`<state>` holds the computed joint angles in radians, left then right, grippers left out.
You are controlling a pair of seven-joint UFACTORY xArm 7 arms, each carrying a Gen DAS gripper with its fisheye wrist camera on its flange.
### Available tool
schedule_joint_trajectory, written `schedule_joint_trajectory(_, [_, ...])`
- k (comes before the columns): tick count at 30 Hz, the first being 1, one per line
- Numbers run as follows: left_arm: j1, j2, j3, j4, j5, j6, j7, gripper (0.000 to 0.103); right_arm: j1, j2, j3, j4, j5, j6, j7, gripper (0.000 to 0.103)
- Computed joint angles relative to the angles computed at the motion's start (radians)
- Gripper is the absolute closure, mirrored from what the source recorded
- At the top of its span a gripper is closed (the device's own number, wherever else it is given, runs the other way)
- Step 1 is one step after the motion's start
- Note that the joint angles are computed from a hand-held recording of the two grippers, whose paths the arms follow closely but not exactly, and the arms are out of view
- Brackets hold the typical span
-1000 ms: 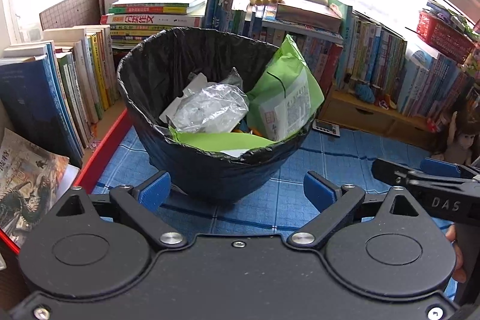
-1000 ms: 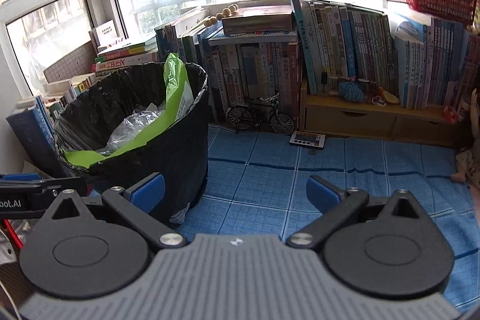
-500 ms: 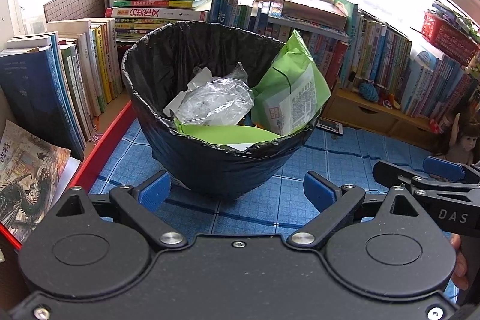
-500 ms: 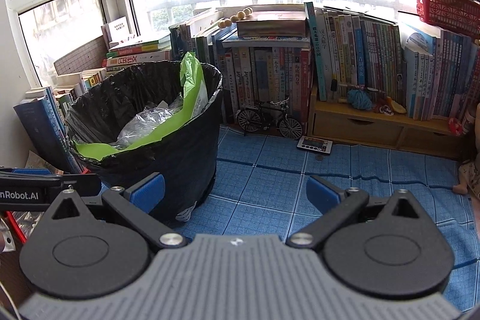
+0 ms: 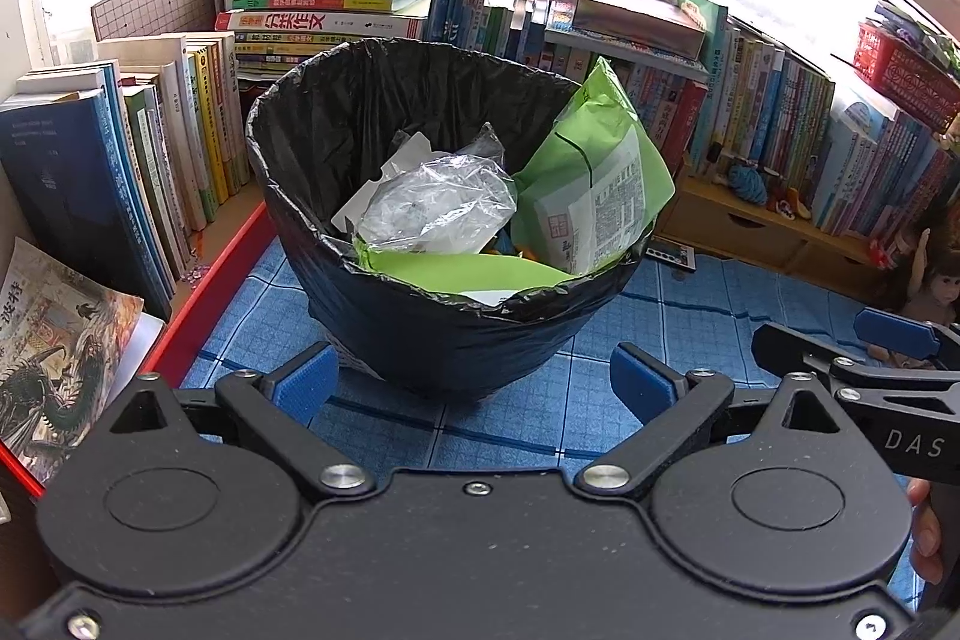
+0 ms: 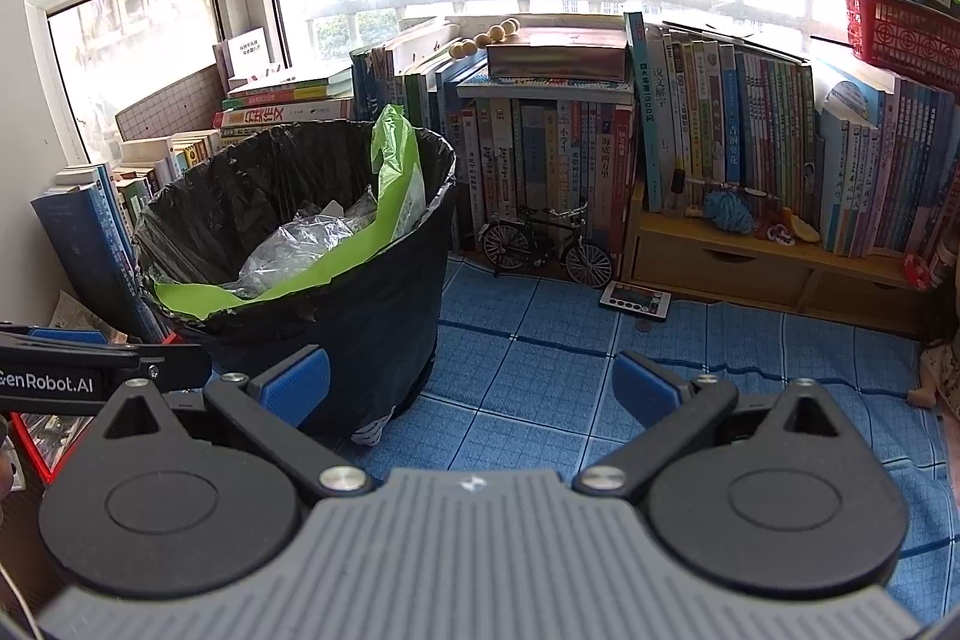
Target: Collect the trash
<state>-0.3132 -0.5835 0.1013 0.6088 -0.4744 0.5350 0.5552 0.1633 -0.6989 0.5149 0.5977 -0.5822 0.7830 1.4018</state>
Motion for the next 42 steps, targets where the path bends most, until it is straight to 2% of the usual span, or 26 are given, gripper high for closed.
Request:
schedule_joint_trajectory(17, [-0.002,0.012,-0.008,-0.002,0.003,-0.024,-0.007,0.002,0.000,0.000,-0.014,-0.012,0.007,-0.028,-0.014,0.000])
schedule_joint_trajectory(42, [0.001,0.013,-0.002,0.003,-0.019,0.005,0.006,0.001,-0.001,0.002,-0.011,-0.012,0.017,-0.031,-0.032,0.000])
